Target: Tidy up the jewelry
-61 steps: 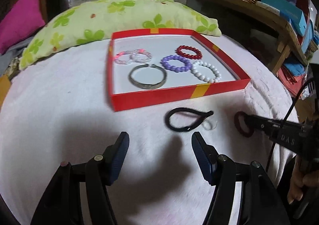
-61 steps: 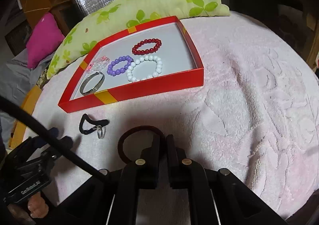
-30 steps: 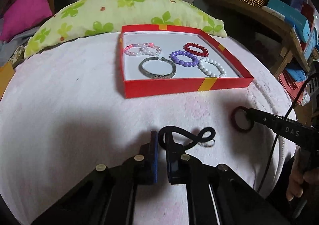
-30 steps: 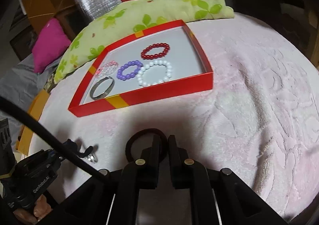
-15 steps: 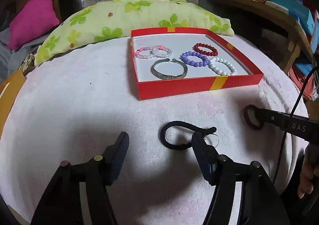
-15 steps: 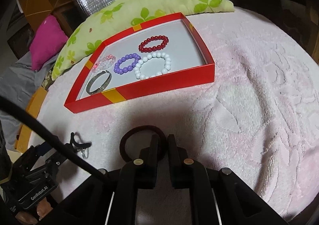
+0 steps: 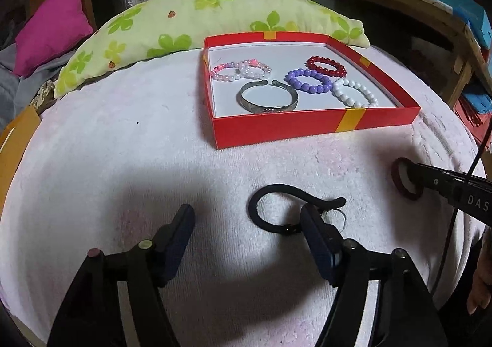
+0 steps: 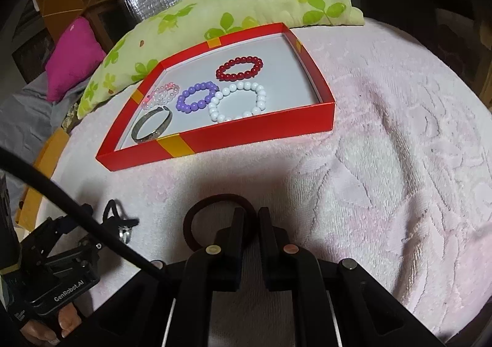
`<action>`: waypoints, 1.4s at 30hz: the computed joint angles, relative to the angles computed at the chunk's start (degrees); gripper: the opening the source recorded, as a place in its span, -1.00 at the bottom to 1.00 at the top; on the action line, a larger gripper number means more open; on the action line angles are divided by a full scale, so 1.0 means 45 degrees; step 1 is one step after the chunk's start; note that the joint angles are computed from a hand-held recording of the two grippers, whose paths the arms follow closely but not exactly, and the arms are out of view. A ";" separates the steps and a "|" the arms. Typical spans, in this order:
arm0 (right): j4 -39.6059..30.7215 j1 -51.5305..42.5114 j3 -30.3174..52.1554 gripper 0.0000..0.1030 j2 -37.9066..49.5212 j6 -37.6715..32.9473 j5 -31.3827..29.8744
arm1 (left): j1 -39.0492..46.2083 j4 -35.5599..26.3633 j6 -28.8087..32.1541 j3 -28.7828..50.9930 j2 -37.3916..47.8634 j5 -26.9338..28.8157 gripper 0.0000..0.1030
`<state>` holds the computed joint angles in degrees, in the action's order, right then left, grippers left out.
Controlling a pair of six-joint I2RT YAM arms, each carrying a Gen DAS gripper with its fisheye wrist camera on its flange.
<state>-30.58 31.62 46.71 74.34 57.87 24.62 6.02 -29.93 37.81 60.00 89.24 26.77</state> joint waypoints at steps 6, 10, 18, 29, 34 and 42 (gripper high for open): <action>-0.0111 0.0077 0.0093 -0.76 0.0122 -0.0165 0.0151 | 0.0188 -0.0360 -0.0327 0.0375 0.0493 0.0304 0.69; -0.0258 0.0159 0.0219 -0.76 0.0247 -0.0263 0.0258 | 0.0030 -0.0278 0.0005 -0.0002 0.0298 -0.0026 0.93; -0.0257 0.0123 0.0203 -0.76 0.0193 -0.0282 0.0249 | 0.0266 -0.0870 0.0363 0.0535 0.0389 0.0727 0.57; -0.0524 0.0413 0.0427 -0.78 0.0391 -0.0312 0.0710 | 0.0365 -0.1668 0.1084 0.0951 0.0615 0.1776 -0.58; -0.0600 0.0491 0.0496 -0.79 0.0483 -0.0351 0.0857 | 0.0347 -0.1648 0.0584 0.1239 0.0886 0.1737 -0.58; -0.0345 0.0296 0.0303 -0.78 0.0320 -0.0271 0.0581 | 0.0606 -0.1154 -0.0215 0.1207 0.0667 0.2082 0.27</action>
<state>-32.13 32.95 48.07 75.78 56.66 27.23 8.74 -35.13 36.84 65.43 92.24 36.14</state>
